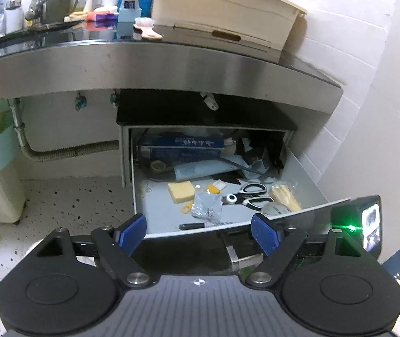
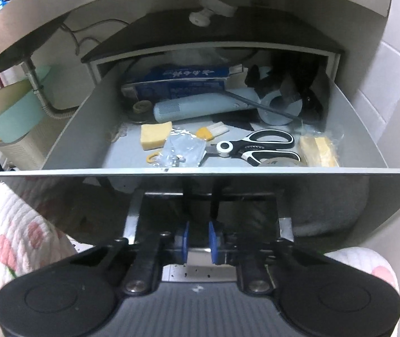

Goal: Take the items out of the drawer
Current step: 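Grasp the drawer's front edge with the right gripper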

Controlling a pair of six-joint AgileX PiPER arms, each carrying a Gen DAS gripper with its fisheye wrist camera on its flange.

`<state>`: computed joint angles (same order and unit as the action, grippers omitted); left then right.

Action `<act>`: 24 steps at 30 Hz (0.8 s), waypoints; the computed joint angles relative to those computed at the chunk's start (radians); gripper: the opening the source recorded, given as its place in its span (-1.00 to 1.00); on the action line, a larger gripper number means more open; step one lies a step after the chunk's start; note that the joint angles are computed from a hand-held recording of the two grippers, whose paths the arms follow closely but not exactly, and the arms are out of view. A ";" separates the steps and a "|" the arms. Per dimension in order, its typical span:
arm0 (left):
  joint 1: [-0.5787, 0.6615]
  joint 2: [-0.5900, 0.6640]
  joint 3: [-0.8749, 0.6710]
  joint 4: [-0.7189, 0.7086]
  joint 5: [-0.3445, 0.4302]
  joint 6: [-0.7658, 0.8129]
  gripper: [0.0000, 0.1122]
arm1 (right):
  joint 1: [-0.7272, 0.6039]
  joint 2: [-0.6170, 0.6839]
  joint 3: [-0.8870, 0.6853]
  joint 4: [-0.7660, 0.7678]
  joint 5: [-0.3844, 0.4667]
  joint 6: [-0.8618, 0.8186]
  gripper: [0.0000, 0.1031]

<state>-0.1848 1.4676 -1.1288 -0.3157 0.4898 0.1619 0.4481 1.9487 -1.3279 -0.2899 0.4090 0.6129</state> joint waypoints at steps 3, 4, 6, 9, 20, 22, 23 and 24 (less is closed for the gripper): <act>-0.005 0.004 0.000 -0.007 0.001 0.009 0.46 | 0.003 0.006 -0.008 -0.013 0.010 0.017 -0.75; -0.009 0.006 -0.001 -0.003 -0.001 0.009 0.46 | 0.003 0.006 -0.008 -0.010 0.010 0.016 -0.75; -0.015 0.011 -0.005 0.006 0.003 0.003 0.46 | 0.003 0.007 -0.009 -0.004 0.011 0.013 -0.75; -0.026 0.023 -0.016 0.032 0.020 -0.022 0.46 | 0.001 0.009 -0.011 0.006 0.012 0.009 -0.75; -0.056 0.035 -0.044 0.081 0.063 -0.086 0.46 | -0.014 0.019 -0.053 0.064 0.053 -0.045 -0.75; -0.062 0.036 -0.045 0.095 0.063 -0.097 0.46 | -0.014 0.024 -0.063 0.066 0.059 -0.048 -0.75; -0.063 0.036 -0.044 0.098 0.063 -0.099 0.46 | -0.014 0.028 -0.068 0.063 0.060 -0.047 -0.76; -0.065 0.036 -0.044 0.099 0.064 -0.100 0.46 | -0.015 0.033 -0.075 0.059 0.061 -0.045 -0.76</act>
<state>-0.2494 1.5038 -1.1732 -0.2162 0.5541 0.0618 0.4335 1.9818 -1.4031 -0.2311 0.4697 0.5681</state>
